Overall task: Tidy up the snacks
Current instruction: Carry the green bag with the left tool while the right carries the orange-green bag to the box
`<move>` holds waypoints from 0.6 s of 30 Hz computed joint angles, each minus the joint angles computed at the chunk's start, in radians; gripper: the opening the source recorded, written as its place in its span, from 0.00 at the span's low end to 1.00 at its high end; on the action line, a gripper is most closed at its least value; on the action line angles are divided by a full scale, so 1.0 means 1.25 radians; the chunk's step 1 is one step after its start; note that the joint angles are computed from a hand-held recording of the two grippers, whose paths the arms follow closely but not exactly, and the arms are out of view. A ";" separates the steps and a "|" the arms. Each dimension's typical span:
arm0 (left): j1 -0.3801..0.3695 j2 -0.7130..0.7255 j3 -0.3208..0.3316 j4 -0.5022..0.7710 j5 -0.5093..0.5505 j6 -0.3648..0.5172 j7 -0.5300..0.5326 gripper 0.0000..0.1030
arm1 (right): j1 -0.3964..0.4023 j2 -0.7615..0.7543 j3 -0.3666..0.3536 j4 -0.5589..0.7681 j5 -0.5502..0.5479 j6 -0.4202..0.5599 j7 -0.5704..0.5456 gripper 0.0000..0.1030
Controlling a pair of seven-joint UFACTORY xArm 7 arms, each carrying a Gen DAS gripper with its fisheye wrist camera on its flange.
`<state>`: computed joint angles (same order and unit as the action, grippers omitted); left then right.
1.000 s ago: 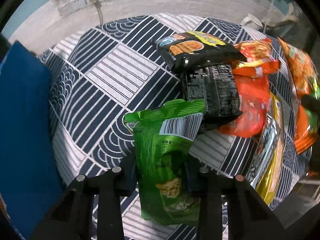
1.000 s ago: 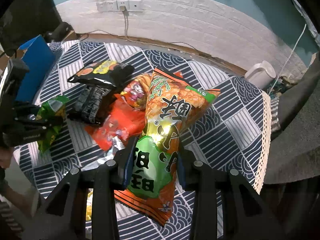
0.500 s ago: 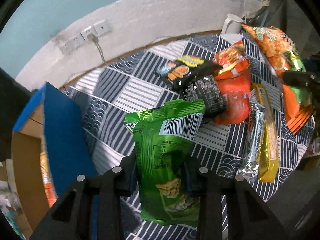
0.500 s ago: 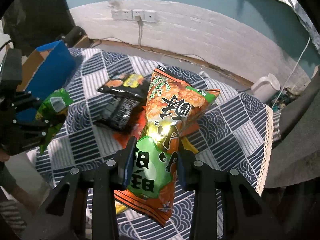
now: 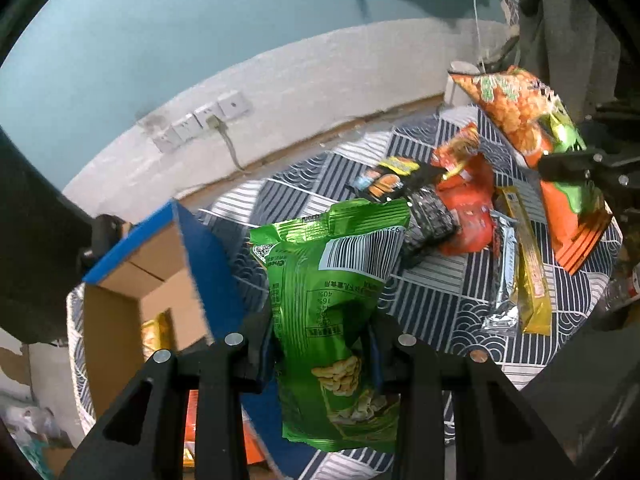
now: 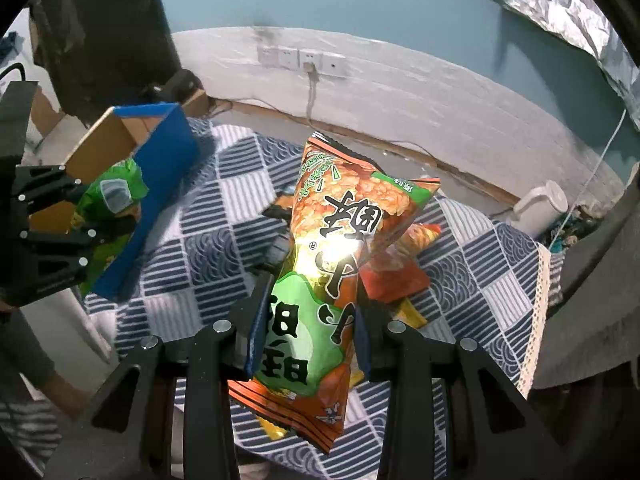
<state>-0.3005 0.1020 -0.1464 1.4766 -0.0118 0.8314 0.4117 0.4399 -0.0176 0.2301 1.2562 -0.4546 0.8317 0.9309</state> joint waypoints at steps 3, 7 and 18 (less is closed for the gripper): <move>0.010 -0.007 0.005 0.003 -0.018 0.006 0.014 0.35 | 0.010 0.016 0.007 0.024 -0.010 -0.002 0.011 0.34; 0.024 -0.035 0.011 -0.021 -0.035 -0.025 0.046 0.35 | 0.031 0.050 0.008 0.073 -0.023 0.007 0.014 0.34; 0.078 -0.053 0.042 -0.026 -0.078 -0.048 0.093 0.35 | 0.104 0.175 -0.022 0.243 -0.037 0.041 -0.026 0.34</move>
